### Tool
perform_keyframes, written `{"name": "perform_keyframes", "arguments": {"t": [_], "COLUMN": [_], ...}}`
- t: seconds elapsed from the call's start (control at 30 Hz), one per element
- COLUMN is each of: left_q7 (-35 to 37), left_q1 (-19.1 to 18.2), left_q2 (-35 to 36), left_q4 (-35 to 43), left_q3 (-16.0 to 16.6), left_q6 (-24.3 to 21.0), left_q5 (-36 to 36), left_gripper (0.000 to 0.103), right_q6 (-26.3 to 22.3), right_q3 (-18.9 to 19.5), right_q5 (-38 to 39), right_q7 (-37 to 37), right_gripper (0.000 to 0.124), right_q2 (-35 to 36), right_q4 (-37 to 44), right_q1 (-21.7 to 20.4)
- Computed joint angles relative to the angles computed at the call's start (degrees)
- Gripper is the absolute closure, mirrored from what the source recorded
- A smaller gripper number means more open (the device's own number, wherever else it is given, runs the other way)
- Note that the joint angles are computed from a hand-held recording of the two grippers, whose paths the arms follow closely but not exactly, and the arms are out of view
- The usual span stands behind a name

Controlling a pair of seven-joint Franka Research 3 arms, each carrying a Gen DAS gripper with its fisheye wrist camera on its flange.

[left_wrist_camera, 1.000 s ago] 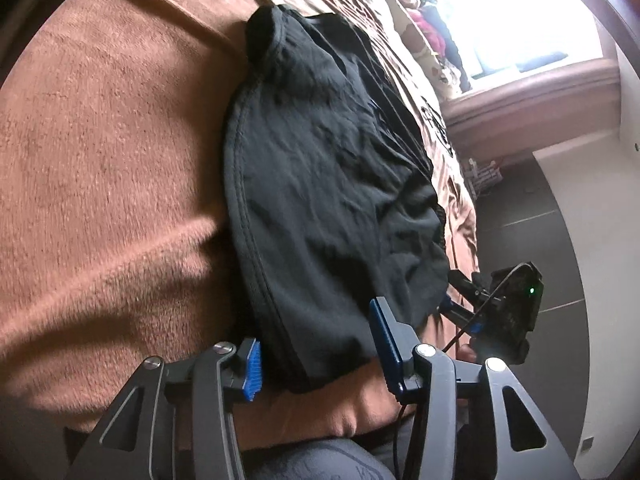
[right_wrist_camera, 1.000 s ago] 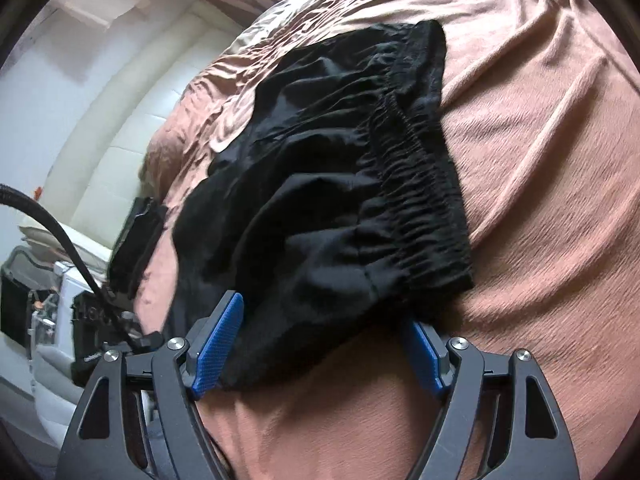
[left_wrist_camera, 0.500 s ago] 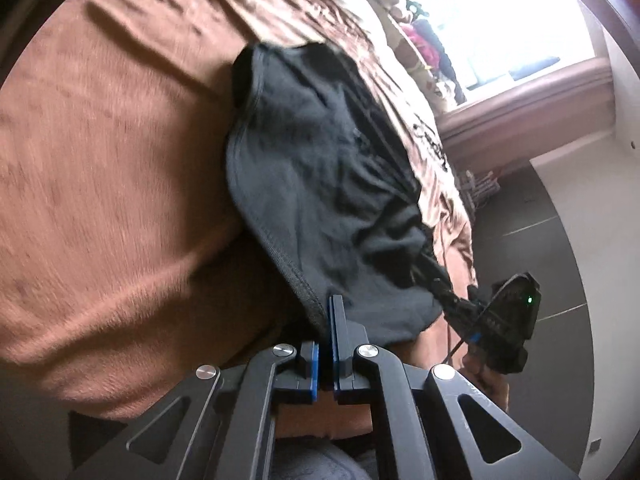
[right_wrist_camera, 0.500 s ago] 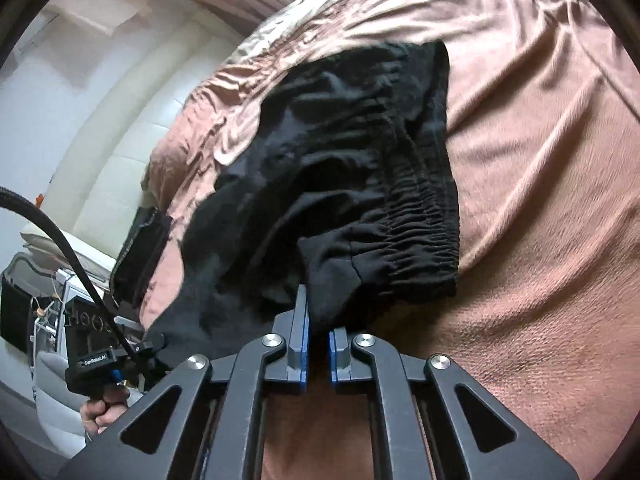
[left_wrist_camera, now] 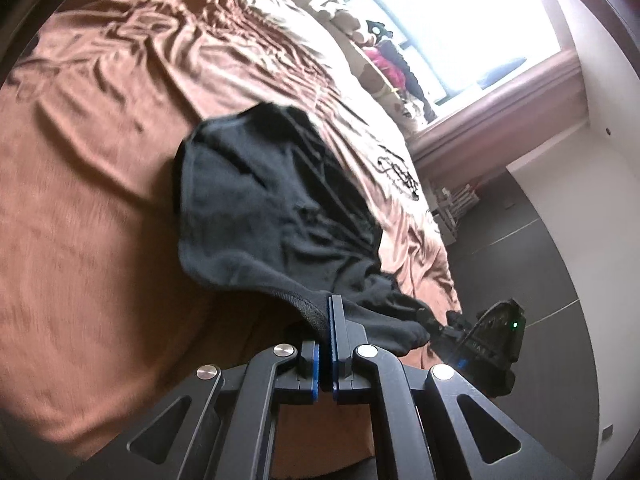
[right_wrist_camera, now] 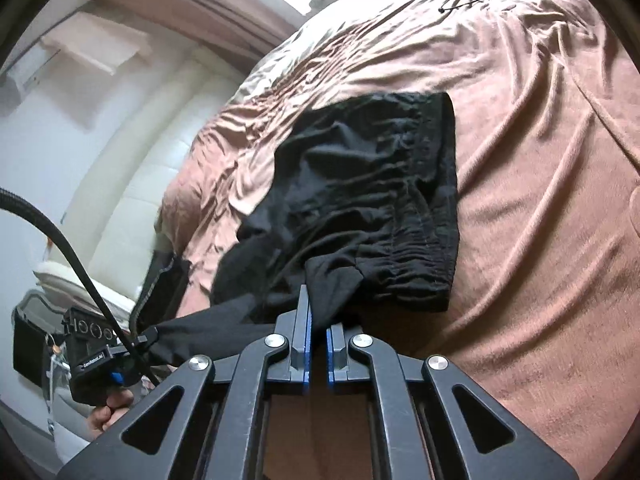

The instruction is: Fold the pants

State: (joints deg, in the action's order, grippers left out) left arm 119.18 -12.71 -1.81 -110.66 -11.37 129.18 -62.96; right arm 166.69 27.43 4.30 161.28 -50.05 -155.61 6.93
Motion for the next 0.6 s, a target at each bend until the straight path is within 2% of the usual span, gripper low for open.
{"name": "perform_keyframes", "arguments": {"t": [0.3,0.47,0.6], "left_q7": [-4.13,-8.44,-13.39], "left_q1": [0.52,1.09,0.58], "left_q2": [8.66,16.51,24.97], "left_q4": [13.47,24.69,36.96], "left_q3": [-2.36,-5.12,-7.06], "left_q6": [1.18,1.76,1.2], "left_q5": [4.03,9.95,16.89], "left_gripper": [0.1,0.1,0.1], "right_q6": [2.27,2.91,3.77], "right_q3": [0.49,0.71,-0.24], "right_q5": [-0.79,-1.47,-2.39], "right_q7": [0.34,0.08,-1.28], "right_gripper": [0.122,0.122,0.122], "right_q2": [1.99,5.53,9.7], "right_q4": [2.47,5.39,8.26], "right_q1": [-4.51,-7.51,-9.18]}}
